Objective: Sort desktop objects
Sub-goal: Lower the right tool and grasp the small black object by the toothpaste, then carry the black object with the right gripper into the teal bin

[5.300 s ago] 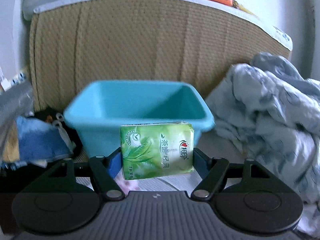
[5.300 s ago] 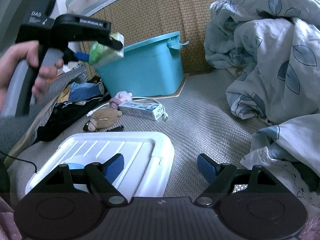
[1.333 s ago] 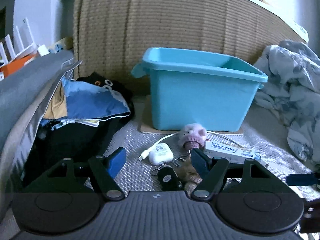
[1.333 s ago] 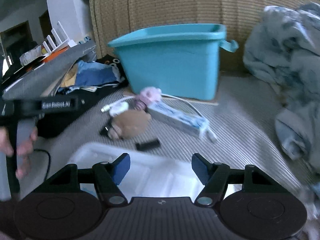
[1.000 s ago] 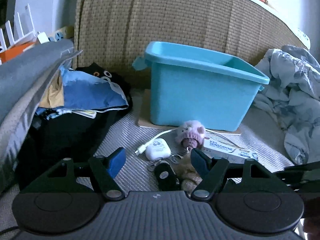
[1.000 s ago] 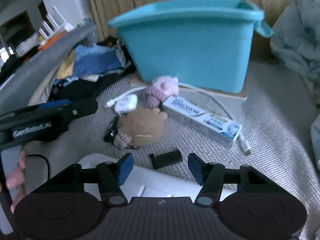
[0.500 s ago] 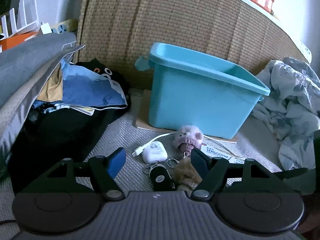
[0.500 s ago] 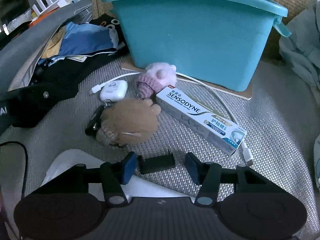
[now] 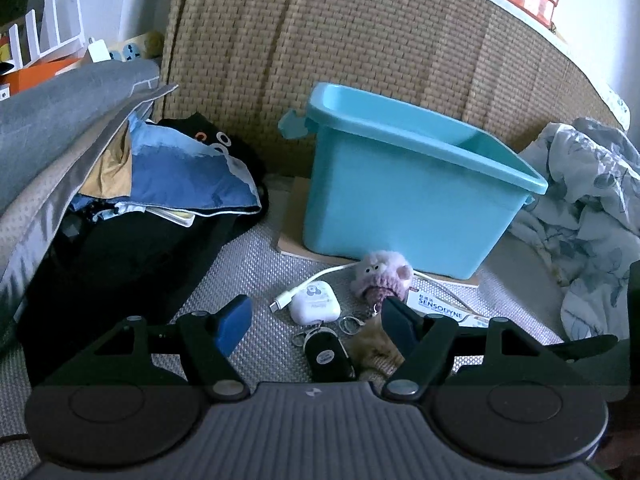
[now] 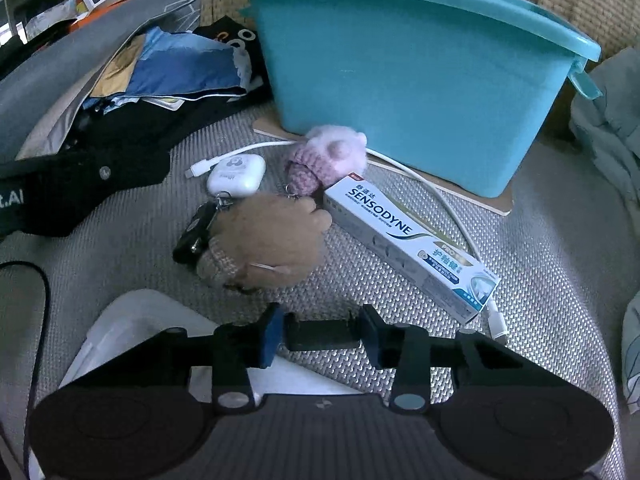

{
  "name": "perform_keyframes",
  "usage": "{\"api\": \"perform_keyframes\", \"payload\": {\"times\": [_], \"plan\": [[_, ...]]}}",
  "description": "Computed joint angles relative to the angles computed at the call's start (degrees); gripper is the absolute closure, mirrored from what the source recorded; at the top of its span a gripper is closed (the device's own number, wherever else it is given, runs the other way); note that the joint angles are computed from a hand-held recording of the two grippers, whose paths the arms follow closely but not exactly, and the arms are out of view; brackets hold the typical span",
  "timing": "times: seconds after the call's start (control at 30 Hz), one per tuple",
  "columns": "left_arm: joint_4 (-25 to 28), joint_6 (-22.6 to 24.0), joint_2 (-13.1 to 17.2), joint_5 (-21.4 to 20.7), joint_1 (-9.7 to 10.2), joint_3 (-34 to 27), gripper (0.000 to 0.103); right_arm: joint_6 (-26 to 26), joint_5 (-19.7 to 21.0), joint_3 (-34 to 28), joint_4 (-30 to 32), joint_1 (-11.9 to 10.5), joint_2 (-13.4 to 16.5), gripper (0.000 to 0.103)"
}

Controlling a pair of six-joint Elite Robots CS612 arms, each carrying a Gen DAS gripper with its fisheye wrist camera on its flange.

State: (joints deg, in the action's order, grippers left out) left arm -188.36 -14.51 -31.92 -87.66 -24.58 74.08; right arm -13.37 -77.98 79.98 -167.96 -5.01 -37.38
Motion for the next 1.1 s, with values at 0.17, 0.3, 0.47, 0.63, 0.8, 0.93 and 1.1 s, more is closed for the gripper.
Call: {"api": "perform_keyframes", "payload": {"times": [0.17, 0.3, 0.47, 0.63, 0.8, 0.93, 1.1], "plan": [[0.3, 0.4, 0.0, -0.3, -0.03, -0.1, 0.028, -0.4, -1.2, 0.7, -1.2, 0.1, -0.3, 0.058], [0.5, 1.2, 0.1, -0.3, -0.13, -0.1, 0.028, -0.4, -0.7, 1.4, -2.7, -0.1, -1.0, 0.058], [0.6, 1.3, 0.1, -0.4, -0.13, -0.1, 0.028, -0.1, -0.5, 1.7, -4.7, -0.6, -1.7, 0.058], [0.9, 2.3, 0.1, -0.3, -0.25, -0.2, 0.028, -0.2, -1.8, 1.2, -7.9, -0.8, -2.2, 0.058], [1.3, 2.8, 0.2, -0.6, -0.28, -0.3, 0.028, 1.4, -1.8, 0.7, -13.0, -1.1, -3.3, 0.058], [1.5, 3.8, 0.3, -0.4, -0.45, -0.4, 0.028, 3.4, -1.4, -1.4, -16.1, -1.5, -3.8, 0.058], [1.6, 4.5, 0.4, -0.4, -0.52, -0.6, 0.028, 6.2, -2.6, -7.2, -14.3, -1.8, -2.2, 0.058]]}}
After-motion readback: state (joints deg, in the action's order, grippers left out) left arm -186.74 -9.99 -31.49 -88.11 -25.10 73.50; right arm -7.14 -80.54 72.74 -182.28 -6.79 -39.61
